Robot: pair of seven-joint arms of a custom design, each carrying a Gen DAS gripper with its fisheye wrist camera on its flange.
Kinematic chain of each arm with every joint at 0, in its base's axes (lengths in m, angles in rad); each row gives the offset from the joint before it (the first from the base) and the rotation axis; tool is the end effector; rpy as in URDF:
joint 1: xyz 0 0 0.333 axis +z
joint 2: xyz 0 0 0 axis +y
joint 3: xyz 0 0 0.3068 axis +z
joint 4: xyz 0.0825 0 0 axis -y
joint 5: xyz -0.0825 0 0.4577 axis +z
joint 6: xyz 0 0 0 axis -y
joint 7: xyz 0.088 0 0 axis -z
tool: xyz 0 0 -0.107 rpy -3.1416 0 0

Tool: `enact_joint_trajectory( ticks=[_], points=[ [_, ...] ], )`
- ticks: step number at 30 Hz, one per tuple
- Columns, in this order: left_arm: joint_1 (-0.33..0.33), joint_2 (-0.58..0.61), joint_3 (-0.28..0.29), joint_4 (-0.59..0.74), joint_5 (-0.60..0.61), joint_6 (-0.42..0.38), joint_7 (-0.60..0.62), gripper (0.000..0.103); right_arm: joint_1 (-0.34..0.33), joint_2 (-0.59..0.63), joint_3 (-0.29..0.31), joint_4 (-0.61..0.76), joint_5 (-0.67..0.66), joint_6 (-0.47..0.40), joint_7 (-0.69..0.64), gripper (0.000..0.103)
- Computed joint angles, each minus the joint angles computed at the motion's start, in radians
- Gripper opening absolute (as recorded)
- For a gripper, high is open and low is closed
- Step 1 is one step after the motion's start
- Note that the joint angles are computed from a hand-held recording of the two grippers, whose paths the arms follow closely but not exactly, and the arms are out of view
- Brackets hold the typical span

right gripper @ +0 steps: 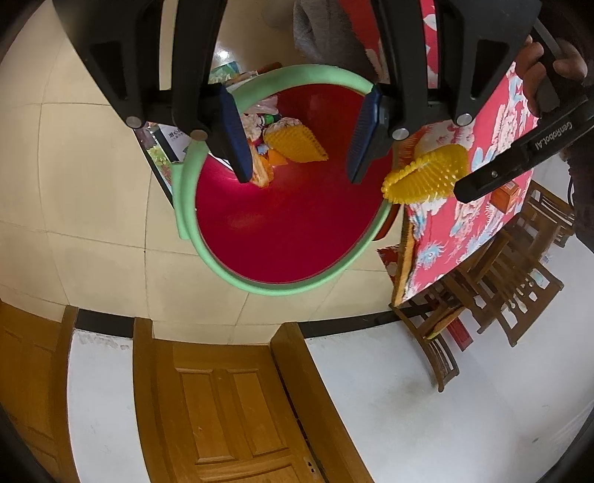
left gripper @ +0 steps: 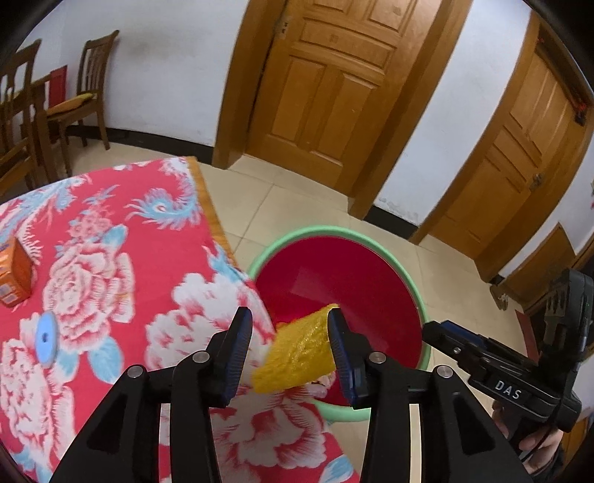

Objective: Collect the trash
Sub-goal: 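Move both open tools back to the table, left tool toward the orange box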

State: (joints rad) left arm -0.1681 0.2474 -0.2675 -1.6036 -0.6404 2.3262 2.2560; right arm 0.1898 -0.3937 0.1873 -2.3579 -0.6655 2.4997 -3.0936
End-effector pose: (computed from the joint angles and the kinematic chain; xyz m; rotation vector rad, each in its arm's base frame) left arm 0.6779 -0.3075 0.5180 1.1387 -2.6595 1.1750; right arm 0.5026 0.2077 0.4963 -0.9294 2.2854 -0.6246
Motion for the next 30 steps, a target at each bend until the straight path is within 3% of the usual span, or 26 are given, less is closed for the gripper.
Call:
enact_joint_trajectory(
  ticks=[9, 30],
  points=[
    [0.029, -0.012, 0.025, -0.001, 0.005, 0.054, -0.039, 0.043, 0.012, 0.053, 0.013, 0.073, -0.034, 0.004, 0.006, 0.06],
    [0.118, 0.054, 0.069, 0.082, 0.067, 0.155, -0.17, 0.045, 0.111, 0.29, -0.03, 0.341, -0.047, -0.002, -0.097, 0.062]
  ],
)
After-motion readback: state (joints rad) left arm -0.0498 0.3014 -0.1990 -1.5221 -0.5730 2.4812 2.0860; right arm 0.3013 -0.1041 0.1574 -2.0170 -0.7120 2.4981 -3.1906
